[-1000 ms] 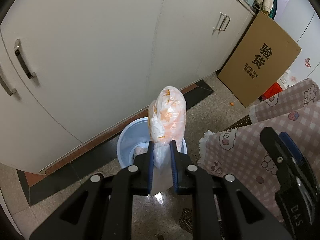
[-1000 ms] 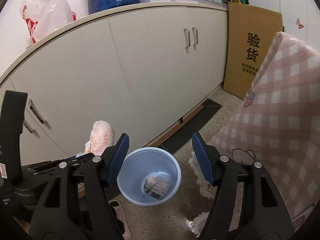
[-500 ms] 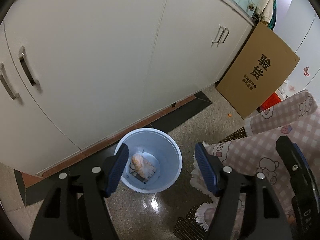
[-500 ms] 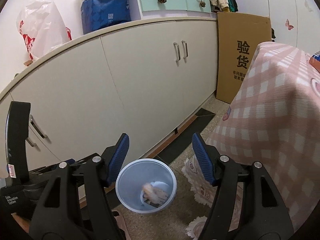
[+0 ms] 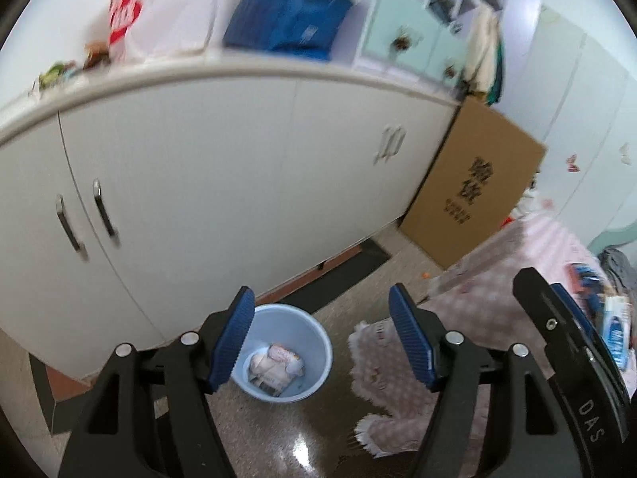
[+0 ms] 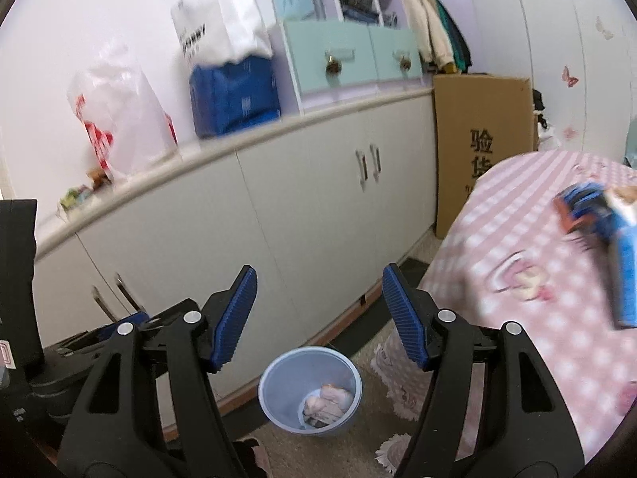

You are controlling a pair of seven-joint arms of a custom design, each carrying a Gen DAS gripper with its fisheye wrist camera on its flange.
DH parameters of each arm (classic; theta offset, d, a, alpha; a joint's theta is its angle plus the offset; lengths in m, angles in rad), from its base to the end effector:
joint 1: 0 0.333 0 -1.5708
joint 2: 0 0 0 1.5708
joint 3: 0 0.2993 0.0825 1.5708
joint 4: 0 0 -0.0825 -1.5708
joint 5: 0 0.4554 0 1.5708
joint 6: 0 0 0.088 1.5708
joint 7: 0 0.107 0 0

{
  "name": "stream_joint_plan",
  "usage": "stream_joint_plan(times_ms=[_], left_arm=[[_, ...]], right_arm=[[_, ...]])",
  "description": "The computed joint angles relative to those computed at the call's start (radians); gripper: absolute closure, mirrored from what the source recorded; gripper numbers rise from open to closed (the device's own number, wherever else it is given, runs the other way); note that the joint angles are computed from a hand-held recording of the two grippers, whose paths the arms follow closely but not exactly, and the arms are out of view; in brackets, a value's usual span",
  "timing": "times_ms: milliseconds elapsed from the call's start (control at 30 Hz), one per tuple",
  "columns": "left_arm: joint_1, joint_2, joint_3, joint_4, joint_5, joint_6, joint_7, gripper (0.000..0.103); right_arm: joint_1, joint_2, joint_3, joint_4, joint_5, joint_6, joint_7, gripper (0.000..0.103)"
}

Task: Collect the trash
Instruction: 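Open both tools to drop the items into the wastebasket, then grasp the blue-white box with the left tool while the right tool grasps a wrapper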

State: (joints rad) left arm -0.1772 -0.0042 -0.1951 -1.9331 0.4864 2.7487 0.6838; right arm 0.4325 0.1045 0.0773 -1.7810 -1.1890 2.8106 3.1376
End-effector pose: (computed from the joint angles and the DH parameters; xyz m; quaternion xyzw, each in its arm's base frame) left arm 0.6203 -0.2626 0.5372 -0.6845 0.5931 -0.3551 0.2315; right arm 0.5907 0.3795 0.5371 -0.5670 0.6193 -0.2909 0.4587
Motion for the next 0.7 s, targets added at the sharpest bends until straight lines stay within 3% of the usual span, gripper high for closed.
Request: stream_joint_plan(times_ms=[100, 233, 467, 700], left_arm=[[-0.015, -0.027, -0.013, -0.007, -0.022, 0.022, 0.036, 0.032], [-0.056, -0.035, -0.031, 0.021, -0.134, 0.027, 0.192, 0.029], [-0.138, 0.044, -0.088, 0.147, -0.314, -0.022, 0.460, 0.028], [-0.237, 0.207, -0.138, 0.342, -0.205, -0.110, 0.468, 0.028]], right_arm=[[-0.014, -0.103, 0.002, -0.090, -0.043, -0.012, 0.065, 0.037], [-0.076, -0.280, 0.029, -0.256, -0.066, -0.044, 0.143, 0.037], [-0.178, -0.619, 0.046, -0.572, 0.037, -0.132, 0.144, 0.035], [-0.260, -0.828, 0.021, -0.767, 0.182, -0.166, 0.055, 0.034]])
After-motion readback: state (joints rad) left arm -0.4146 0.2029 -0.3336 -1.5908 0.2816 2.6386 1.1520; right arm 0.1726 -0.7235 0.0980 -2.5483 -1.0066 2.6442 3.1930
